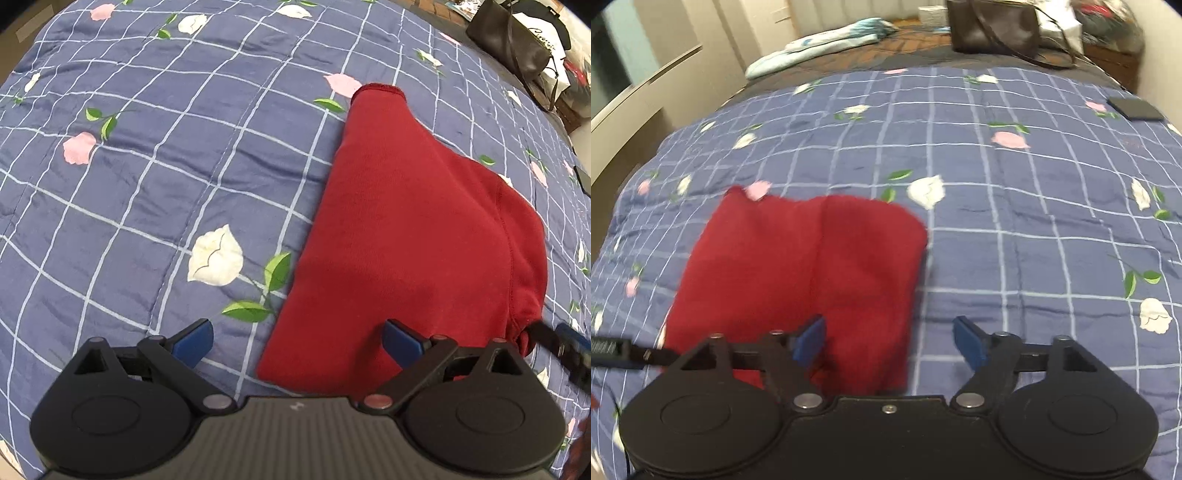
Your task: Fold small clothes
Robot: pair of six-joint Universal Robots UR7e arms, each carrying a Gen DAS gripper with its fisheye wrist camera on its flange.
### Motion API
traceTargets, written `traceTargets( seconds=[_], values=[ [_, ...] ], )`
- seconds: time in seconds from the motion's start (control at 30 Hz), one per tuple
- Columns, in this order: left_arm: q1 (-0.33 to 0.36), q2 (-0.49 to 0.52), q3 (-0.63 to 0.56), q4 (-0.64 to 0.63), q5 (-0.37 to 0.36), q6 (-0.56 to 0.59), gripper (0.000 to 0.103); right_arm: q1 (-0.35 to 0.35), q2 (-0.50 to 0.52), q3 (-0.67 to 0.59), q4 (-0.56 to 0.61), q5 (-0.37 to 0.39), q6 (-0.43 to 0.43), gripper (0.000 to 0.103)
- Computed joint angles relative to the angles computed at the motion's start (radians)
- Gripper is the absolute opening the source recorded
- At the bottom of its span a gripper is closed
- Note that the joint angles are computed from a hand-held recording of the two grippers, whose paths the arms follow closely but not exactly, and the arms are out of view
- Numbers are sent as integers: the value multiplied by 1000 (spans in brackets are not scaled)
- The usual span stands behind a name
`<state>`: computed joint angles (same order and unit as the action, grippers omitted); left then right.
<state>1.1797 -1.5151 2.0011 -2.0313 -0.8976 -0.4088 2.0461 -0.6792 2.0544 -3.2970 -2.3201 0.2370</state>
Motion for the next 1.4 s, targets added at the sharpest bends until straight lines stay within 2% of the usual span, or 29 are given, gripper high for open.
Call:
traceTargets(
  seconds=[0.1, 0.23, 0.43, 0.6, 0.77, 0.83, 1.0, 1.13, 1.2, 1.3, 1.4],
  values=[
    [7, 2, -5, 12, -2, -5, 100, 24, 8, 11, 16, 16, -13, 94],
    [10, -4, -3, 23, -1, -10, 100, 44, 24, 11, 87, 14, 6, 95],
    [12, -21, 7, 23, 6, -6, 101, 45, 24, 8, 204, -27, 127, 96],
    [21, -39, 10, 7, -14, -3, 101, 54, 11, 18, 165, -35, 119, 98],
    [26, -64, 26, -87, -58, 36, 102, 56, 10, 41, 0, -25, 95, 102],
    [25, -59, 24, -106, -56, 51, 102, 53, 17, 33, -28, -39, 90, 102],
    [28, -30, 8, -108, -40, 80, 102, 29, 29, 7, 1, -100, 115, 102],
    [31, 0, -8, -48, -1, 80, 102, 2, 26, -2, 92, -139, 190, 102],
    [37, -3, -10, -41, -23, 84, 102, -15, 16, 3, 138, -127, 219, 102],
    [42, -21, -3, -64, -64, 101, 102, -20, 5, 27, 102, -101, 218, 102],
    [40, -25, -5, -69, -74, 106, 102, -17, -9, 50, 58, -76, 198, 102]
  ],
)
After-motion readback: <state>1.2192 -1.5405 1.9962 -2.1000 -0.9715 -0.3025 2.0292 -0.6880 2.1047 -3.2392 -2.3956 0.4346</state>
